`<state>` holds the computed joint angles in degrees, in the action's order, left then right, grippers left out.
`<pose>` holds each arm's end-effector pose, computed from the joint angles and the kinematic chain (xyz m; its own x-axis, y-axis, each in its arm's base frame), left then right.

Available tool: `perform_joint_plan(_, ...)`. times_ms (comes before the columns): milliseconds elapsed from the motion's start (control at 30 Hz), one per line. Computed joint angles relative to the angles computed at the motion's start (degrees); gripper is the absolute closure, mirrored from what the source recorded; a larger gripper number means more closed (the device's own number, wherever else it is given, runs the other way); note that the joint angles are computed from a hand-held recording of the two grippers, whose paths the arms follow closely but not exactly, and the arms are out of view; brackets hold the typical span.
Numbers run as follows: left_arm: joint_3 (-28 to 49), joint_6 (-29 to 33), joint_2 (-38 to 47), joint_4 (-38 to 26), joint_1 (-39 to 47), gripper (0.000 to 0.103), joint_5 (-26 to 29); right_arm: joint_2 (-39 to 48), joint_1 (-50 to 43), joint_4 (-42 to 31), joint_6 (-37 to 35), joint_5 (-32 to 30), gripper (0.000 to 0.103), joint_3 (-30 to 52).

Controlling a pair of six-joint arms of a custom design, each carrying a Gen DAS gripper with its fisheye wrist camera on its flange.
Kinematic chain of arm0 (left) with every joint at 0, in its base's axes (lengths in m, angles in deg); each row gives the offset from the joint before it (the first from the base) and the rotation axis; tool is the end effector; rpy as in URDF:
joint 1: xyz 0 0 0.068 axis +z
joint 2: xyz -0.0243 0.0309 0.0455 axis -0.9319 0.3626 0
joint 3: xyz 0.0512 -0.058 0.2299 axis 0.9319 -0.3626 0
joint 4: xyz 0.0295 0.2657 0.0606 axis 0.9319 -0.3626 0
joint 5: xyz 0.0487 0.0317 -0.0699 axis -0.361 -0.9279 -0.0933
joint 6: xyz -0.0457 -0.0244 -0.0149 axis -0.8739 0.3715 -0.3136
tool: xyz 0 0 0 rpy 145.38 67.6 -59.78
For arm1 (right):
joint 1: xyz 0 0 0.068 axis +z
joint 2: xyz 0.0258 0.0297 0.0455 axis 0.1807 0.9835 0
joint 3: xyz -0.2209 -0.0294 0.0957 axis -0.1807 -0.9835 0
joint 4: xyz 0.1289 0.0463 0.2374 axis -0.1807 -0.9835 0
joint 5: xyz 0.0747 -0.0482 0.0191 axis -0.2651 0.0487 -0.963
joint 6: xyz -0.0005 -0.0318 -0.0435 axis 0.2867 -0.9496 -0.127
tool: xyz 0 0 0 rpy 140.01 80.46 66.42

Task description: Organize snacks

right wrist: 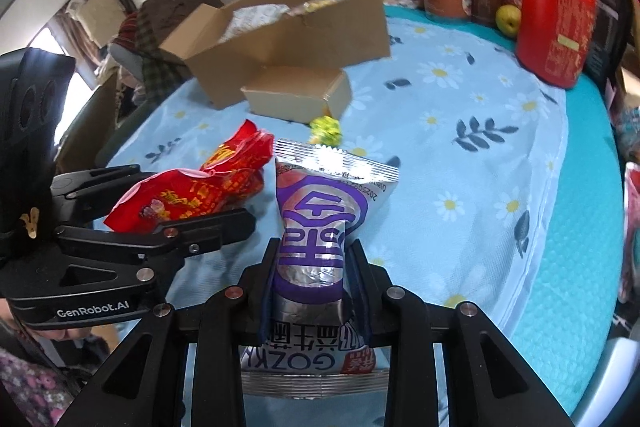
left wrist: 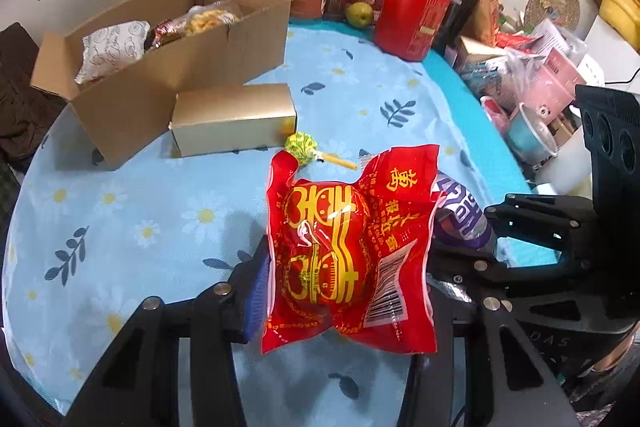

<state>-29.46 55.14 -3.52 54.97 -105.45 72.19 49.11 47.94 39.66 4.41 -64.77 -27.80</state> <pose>0.2332 -0.1742 0.1919 -0.8022 0.2535 -0.5405 0.3958 0.9036 -0.1637 0.2192 0.1706 0.1875 -0.8374 -0.1221 -0.5328 -0.3140 0.9053 0.2861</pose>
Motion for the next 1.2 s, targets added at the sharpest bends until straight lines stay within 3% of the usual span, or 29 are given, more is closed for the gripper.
perform_joint_plan(233,-0.92,-0.22,-6.85,-2.22,-0.27,0.057,-2.12,-1.99,2.8,-2.39,-0.83,2.0,0.072,2.67)
perform_joint_plan(600,3.16,2.02,-14.12,-5.41,1.58,0.057,-4.72,-0.45,4.99,-7.09,-6.02,5.36,0.072,14.07)
perform_joint_plan(833,8.96,4.88,-12.8,-5.19,4.77,0.057,-4.73,3.45,3.36,-8.52,-10.02,5.28,0.072,23.02)
perform_joint_plan(1200,20.95,10.14,-3.89,-2.76,12.79,0.057,-1.32,14.51,-0.72,-7.99,-15.22,2.43,0.072,38.76)
